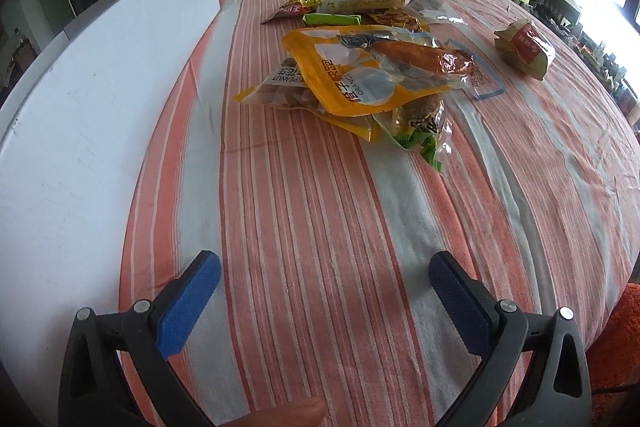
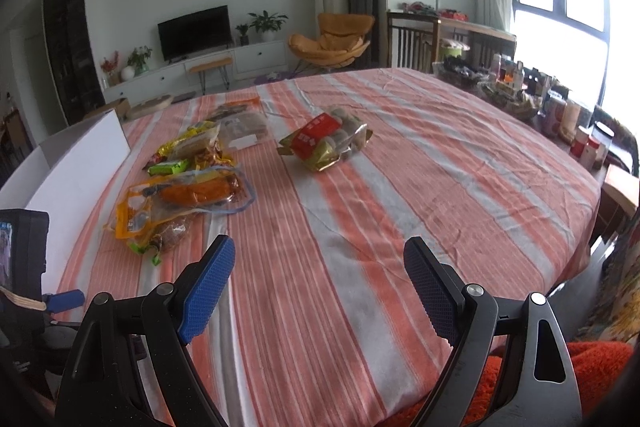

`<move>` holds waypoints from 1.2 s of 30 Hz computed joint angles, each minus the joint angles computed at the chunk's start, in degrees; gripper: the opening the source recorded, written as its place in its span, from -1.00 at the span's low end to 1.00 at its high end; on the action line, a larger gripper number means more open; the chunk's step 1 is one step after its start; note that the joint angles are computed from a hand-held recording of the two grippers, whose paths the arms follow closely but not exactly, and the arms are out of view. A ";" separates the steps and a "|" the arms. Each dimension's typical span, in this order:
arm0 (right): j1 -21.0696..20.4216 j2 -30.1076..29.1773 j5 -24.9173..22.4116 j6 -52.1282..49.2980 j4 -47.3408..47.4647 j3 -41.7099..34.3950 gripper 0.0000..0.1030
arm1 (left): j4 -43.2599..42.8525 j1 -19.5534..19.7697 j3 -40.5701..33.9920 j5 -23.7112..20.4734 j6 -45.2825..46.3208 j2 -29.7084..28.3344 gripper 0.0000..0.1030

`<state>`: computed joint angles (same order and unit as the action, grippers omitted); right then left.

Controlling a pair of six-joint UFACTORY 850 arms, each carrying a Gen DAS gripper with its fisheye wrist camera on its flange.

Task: Organize snacks
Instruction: 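Reach the left tool into the pile and grasp the orange sausage bag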

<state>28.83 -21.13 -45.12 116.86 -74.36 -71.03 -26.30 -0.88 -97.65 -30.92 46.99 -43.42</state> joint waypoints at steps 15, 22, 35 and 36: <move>-5.66 -2.01 11.41 -16.41 21.91 -2.02 0.72 | -2.30 0.18 0.93 1.11 2.46 0.40 1.00; -6.55 -1.96 13.13 -18.14 24.58 -1.68 0.72 | 0.79 -0.11 -0.13 0.07 -1.24 -0.04 1.00; -6.94 -1.57 14.21 -16.91 24.32 -1.02 0.72 | 0.62 -0.10 -0.52 -0.30 -0.31 -0.35 1.00; -6.95 -1.53 14.22 -16.81 24.28 -0.99 0.72 | 0.83 -0.13 -0.78 -0.54 -0.46 -0.48 1.00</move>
